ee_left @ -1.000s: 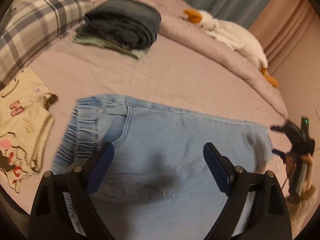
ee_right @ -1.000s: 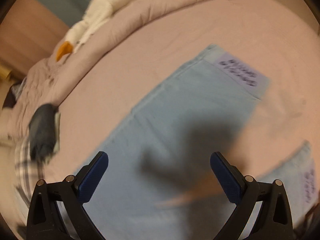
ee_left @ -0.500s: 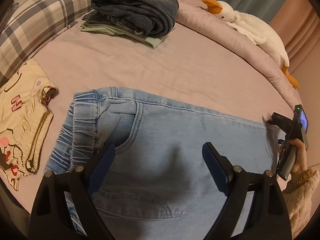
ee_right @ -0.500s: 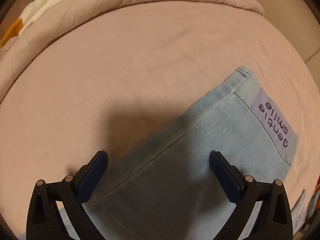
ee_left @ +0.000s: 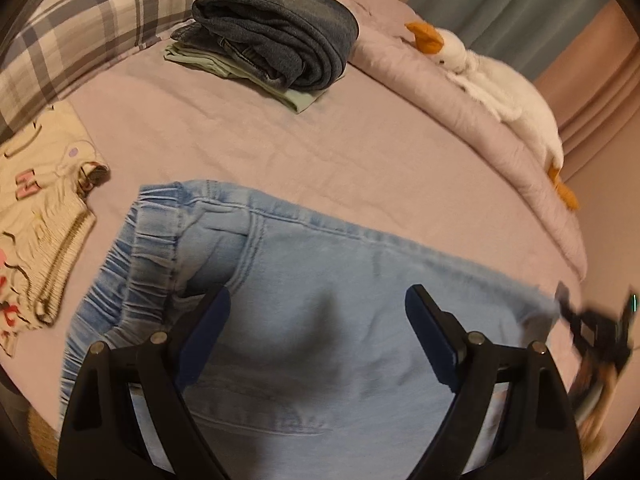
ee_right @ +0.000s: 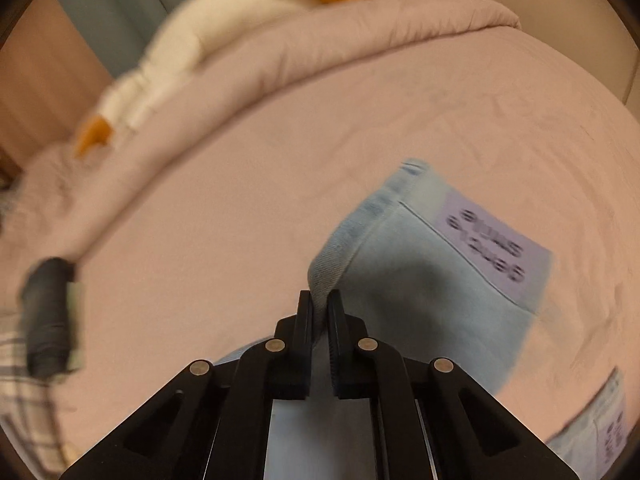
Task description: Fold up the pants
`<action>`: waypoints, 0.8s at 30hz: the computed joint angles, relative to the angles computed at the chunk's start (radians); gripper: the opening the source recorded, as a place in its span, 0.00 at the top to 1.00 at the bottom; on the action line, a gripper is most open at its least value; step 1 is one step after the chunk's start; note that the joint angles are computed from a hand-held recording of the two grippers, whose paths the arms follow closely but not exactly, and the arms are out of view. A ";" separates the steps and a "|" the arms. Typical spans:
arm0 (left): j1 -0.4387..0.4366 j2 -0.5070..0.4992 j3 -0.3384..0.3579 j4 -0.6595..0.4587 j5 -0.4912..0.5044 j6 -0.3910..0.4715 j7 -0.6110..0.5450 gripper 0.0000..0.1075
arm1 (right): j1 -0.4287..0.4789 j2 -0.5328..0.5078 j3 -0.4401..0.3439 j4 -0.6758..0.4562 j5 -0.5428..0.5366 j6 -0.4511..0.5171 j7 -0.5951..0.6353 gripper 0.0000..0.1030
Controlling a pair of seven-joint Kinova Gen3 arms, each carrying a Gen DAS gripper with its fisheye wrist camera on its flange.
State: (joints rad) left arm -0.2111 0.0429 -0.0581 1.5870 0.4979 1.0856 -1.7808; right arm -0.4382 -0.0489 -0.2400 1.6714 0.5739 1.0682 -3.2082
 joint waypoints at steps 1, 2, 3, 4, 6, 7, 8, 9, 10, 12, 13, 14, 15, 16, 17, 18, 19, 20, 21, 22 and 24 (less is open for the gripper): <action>-0.002 0.011 -0.001 -0.008 0.022 0.012 0.008 0.17 | 0.003 -0.042 -0.032 0.046 0.022 -0.006 -0.041 0.93; -0.003 0.022 0.001 -0.019 0.030 0.027 0.017 0.17 | 0.023 -0.089 -0.079 0.093 0.028 -0.021 -0.081 0.93; -0.003 0.046 0.006 -0.044 0.043 0.057 0.035 0.17 | 0.051 -0.128 -0.125 0.139 0.025 -0.030 -0.122 0.93; -0.001 0.062 0.009 -0.059 0.052 0.072 0.049 0.17 | 0.084 -0.162 -0.171 0.185 0.009 -0.054 -0.163 0.93; 0.042 0.097 -0.006 -0.096 0.049 0.086 0.090 0.17 | 0.144 -0.217 -0.261 0.278 -0.044 -0.088 -0.244 0.93; 0.074 0.113 -0.022 -0.114 0.034 0.087 0.107 0.17 | 0.166 -0.239 -0.286 0.322 -0.050 -0.121 -0.285 0.93; 0.107 0.136 -0.027 -0.140 0.003 0.085 0.128 0.17 | 0.170 -0.242 -0.293 0.350 -0.053 -0.146 -0.311 0.93; 0.122 0.150 -0.026 -0.155 -0.018 0.085 0.140 0.17 | 0.155 -0.245 -0.282 0.366 -0.062 -0.155 -0.322 0.93; 0.140 0.180 -0.017 -0.184 -0.056 0.094 0.168 0.18 | 0.136 -0.242 -0.253 0.371 -0.068 -0.166 -0.316 0.93; 0.153 0.230 0.000 -0.230 -0.104 0.122 0.217 0.24 | 0.069 -0.272 -0.177 0.389 -0.093 -0.181 -0.298 0.93; 0.164 0.253 -0.010 -0.244 -0.104 0.134 0.227 0.32 | 0.052 -0.279 -0.158 0.397 -0.095 -0.190 -0.300 0.93; 0.192 0.268 -0.037 -0.251 -0.116 0.138 0.244 0.49 | 0.054 -0.278 -0.152 0.395 -0.096 -0.196 -0.290 0.93; 0.233 0.267 -0.082 -0.246 -0.132 0.125 0.245 0.61 | 0.065 -0.278 -0.165 0.387 -0.094 -0.187 -0.277 0.93; 0.255 0.260 -0.109 -0.240 -0.131 0.114 0.229 0.80 | 0.077 -0.282 -0.179 0.386 -0.095 -0.179 -0.268 0.93; 0.259 0.251 -0.123 -0.238 -0.114 0.119 0.198 0.85 | 0.087 -0.277 -0.181 0.373 -0.097 -0.172 -0.246 0.93; 0.262 0.246 -0.149 -0.234 -0.081 0.130 0.163 0.87 | 0.098 -0.264 -0.188 0.358 -0.100 -0.162 -0.225 0.93; 0.248 0.230 -0.160 -0.227 -0.042 0.141 0.123 0.88 | 0.109 -0.254 -0.198 0.343 -0.103 -0.144 -0.210 0.93; 0.215 0.207 -0.153 -0.216 -0.003 0.151 0.082 0.88 | 0.117 -0.246 -0.202 0.324 -0.102 -0.128 -0.193 0.93; 0.169 0.180 -0.127 -0.206 0.030 0.162 0.041 0.88 | 0.121 -0.254 -0.208 0.307 -0.097 -0.105 -0.177 0.93; 0.123 0.140 -0.105 -0.191 0.066 0.177 0.001 0.88 | 0.130 -0.254 -0.226 0.288 -0.082 -0.086 -0.178 0.93; 0.030 0.060 -0.063 -0.145 0.134 0.193 -0.081 0.88 | 0.143 -0.282 -0.269 0.244 -0.043 -0.020 -0.173 0.93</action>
State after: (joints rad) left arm -0.1808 0.1031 -0.1215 1.4423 0.6314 1.2787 -1.8614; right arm -0.2952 -0.3312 -0.5093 1.9158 0.5308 1.0477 -3.3815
